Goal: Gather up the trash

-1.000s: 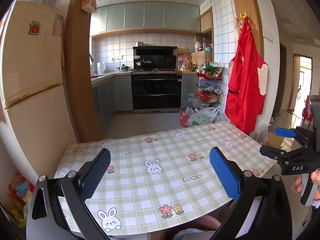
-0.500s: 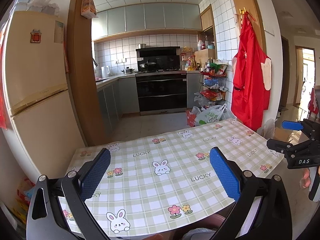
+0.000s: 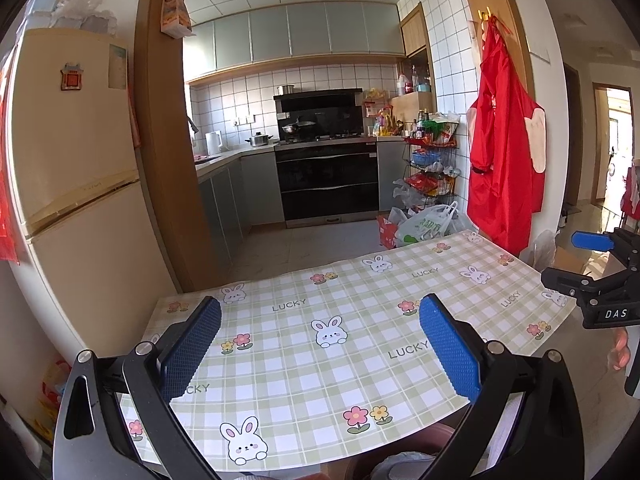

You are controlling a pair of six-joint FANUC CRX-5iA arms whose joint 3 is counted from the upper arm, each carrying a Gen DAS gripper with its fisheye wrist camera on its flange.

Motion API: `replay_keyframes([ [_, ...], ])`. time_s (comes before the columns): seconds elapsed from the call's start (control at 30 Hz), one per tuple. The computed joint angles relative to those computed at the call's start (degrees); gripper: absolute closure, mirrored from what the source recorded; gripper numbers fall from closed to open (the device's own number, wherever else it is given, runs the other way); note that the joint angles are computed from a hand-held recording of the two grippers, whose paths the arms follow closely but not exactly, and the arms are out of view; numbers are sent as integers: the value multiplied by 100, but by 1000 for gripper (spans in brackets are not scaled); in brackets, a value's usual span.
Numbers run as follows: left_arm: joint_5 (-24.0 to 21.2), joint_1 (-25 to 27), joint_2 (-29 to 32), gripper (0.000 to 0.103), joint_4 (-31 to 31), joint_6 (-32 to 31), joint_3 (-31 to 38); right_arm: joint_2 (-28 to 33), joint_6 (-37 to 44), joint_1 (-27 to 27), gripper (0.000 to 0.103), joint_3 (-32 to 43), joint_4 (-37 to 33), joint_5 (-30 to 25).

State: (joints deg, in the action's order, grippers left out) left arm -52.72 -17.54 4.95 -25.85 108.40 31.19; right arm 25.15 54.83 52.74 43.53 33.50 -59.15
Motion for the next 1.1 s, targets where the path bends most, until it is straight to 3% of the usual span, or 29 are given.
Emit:
replay_keyframes([
  [1.1,-17,-31,15,6,-76,2,0,-70,16,-22,6,-129,13,47],
])
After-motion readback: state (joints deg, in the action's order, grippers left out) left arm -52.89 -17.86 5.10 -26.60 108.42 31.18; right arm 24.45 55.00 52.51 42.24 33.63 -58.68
